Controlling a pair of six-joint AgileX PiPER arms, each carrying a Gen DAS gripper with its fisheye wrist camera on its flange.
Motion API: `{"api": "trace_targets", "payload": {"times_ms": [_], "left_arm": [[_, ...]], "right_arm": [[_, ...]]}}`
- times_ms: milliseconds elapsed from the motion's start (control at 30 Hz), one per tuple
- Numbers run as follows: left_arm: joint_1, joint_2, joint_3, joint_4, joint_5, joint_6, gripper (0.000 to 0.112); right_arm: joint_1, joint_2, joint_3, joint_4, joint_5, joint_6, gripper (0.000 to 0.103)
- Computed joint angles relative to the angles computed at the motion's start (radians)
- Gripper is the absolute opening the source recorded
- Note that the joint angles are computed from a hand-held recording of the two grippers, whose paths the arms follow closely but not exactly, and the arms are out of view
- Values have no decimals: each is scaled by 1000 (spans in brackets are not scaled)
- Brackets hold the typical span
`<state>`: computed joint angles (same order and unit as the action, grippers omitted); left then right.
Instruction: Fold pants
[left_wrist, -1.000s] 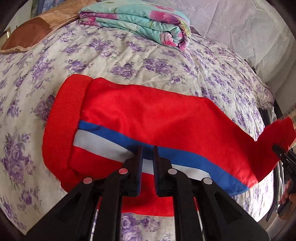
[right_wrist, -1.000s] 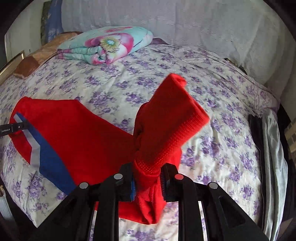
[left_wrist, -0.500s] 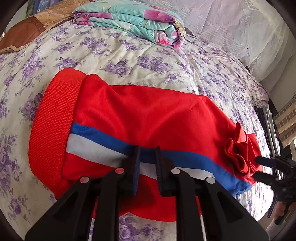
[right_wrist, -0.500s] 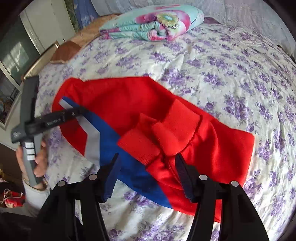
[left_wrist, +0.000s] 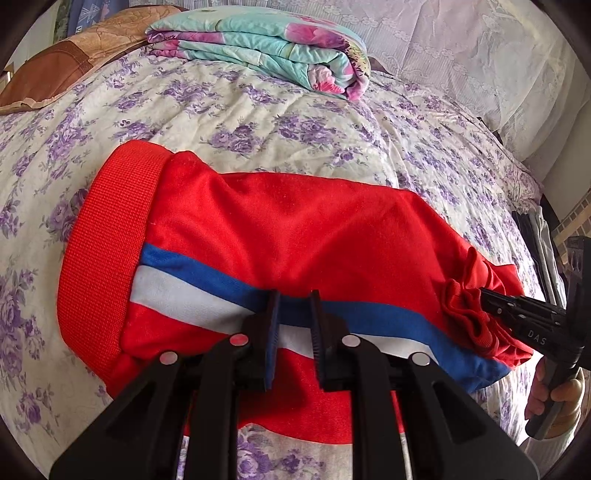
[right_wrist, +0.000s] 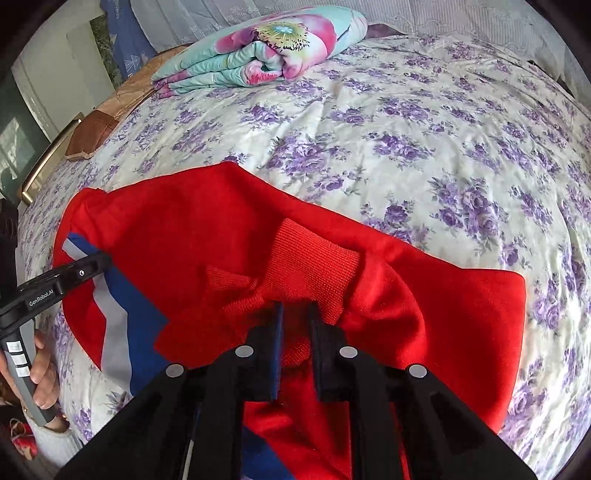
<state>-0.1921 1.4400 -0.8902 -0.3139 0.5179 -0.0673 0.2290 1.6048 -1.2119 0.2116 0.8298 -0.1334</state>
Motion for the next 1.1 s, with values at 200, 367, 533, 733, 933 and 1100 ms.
{"api": "trace_targets", "payload": {"times_ms": [200, 367, 533, 733, 933, 1100], "left_arm": [[26, -8, 15, -90, -3, 90, 15], [83, -40, 8, -193, 76, 179, 15], [175, -267, 28, -120, 211, 129, 47], [405, -381, 66, -219, 385, 194, 77], [435, -305, 101, -278, 414, 165, 77], [364, -260, 92, -252, 360, 94, 77]], "right_arm": [[-108, -18, -111, 71, 85, -18, 17], [-175, 185, -208, 155, 170, -97, 15], [-292, 38, -169, 299, 256, -209, 18], [-396, -226, 39, 167, 92, -237, 23], [-408, -108, 190, 235, -28, -353, 23], [-470, -290, 297, 350, -26, -464, 24]]}}
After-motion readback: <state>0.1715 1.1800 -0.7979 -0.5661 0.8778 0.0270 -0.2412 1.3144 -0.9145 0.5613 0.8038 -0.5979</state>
